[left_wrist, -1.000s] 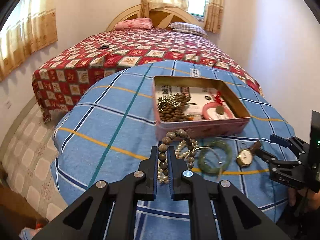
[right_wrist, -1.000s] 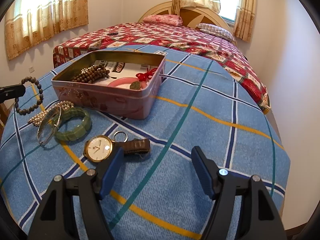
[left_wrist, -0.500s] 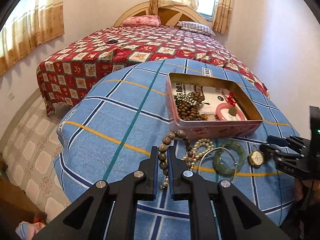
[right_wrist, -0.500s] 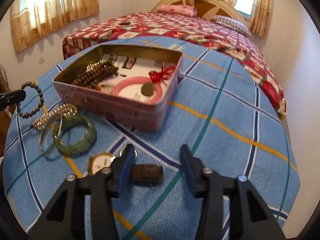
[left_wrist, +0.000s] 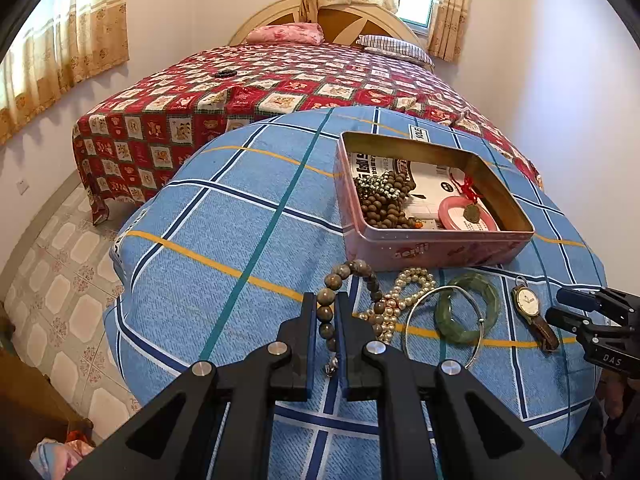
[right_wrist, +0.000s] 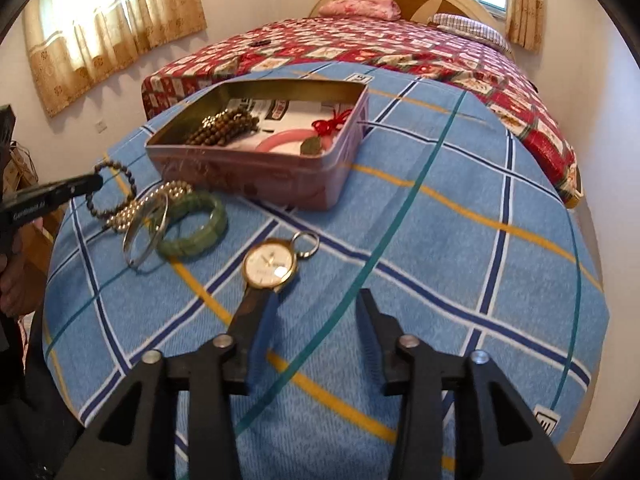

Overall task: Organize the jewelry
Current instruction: 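Hold the bead bracelet with the left tool while the right tool grasps the watch strap, then carry the bead bracelet with the left tool while the right tool carries the watch to the tin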

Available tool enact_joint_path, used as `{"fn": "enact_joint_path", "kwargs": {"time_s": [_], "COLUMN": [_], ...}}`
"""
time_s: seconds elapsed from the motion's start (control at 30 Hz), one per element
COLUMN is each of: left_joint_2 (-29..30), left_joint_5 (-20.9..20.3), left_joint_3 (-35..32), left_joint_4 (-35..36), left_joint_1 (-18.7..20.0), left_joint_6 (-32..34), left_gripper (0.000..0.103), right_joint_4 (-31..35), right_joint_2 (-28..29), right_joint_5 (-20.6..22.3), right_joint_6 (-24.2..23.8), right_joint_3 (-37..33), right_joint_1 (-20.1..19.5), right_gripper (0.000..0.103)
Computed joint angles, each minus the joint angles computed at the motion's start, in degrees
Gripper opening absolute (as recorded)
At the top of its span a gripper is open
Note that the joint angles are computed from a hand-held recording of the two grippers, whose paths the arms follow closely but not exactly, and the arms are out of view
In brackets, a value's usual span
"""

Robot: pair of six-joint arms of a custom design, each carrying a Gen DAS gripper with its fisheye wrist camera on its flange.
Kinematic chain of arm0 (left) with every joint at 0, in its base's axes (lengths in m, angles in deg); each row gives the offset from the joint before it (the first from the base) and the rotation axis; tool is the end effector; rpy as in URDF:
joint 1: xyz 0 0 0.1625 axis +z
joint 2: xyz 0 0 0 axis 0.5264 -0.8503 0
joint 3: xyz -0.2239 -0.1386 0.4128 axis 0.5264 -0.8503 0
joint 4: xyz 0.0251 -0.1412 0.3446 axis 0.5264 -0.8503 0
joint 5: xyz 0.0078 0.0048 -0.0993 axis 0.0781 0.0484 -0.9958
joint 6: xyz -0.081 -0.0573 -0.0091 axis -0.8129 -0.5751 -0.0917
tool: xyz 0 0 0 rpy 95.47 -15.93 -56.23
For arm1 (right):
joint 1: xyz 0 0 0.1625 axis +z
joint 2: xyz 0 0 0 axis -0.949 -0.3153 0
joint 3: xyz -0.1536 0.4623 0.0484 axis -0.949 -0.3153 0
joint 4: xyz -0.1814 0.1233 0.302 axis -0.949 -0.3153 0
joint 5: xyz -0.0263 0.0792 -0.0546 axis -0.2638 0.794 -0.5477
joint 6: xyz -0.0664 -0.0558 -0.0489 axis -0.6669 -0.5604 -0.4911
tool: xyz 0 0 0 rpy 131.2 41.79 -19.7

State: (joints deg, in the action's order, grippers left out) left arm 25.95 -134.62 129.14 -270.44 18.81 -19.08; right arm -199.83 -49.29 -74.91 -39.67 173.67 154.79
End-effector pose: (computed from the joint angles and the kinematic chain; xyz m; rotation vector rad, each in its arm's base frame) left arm -0.2481 -0.6163 0.0481 0.6074 2.4111 -0.7554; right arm 0.0295 -0.5759 0.2472 0.5006 -2.3990 0.6977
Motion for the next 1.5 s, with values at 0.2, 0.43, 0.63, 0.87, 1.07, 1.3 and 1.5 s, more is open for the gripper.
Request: {"fn": "enact_joint_path", "kwargs": {"time_s": [0.2,0.43,0.63,0.87,1.07,1.3,1.5], "left_joint_2": [0.0,-0.2,-0.7,-0.8,-0.8,-0.8,-1.0], "left_joint_5": [-0.2,-0.4,-0.2,0.3,0.2,0.1,0.1], "left_joint_3": [0.0,0.4,0.6,1.2,1.2,1.3,1.2], "left_joint_4": [0.1,-0.9,-1.5,-3.1,-2.9,-3.2,-3.7], "left_joint_1": [-0.1,-0.3,-0.5,-1.6,-1.8,-1.9,-2.3], "left_joint_6": [-0.2,0.4,0.4,1.7,1.9,2.0,2.6], "left_gripper": [0.008,0.008,0.008,0.008,0.008,0.008,0.008], "right_joint_4": [-1.9,-3.1,-6.2,-10.1,-10.8,-11.9,-12.8], "right_joint_2": [2.4,4.8,4.0,3.6,3.5,3.2,2.5], "right_joint_5": [-1.1,-4.9,-2.0,0.7,1.8,2.7,3.5], "right_joint_6": [-1.2,-3.1,-4.0,-4.8,-5.2,-5.0,-4.9], "right_joint_3": [-0.6,-1.0,1.0,2.2,2.4,2.6,3.0], "right_joint_1": [1.6,2.7,2.2,2.4,2.3,2.0,2.0], "right_gripper": [0.06,0.034,0.027,0.023,0.02,0.02,0.02]}}
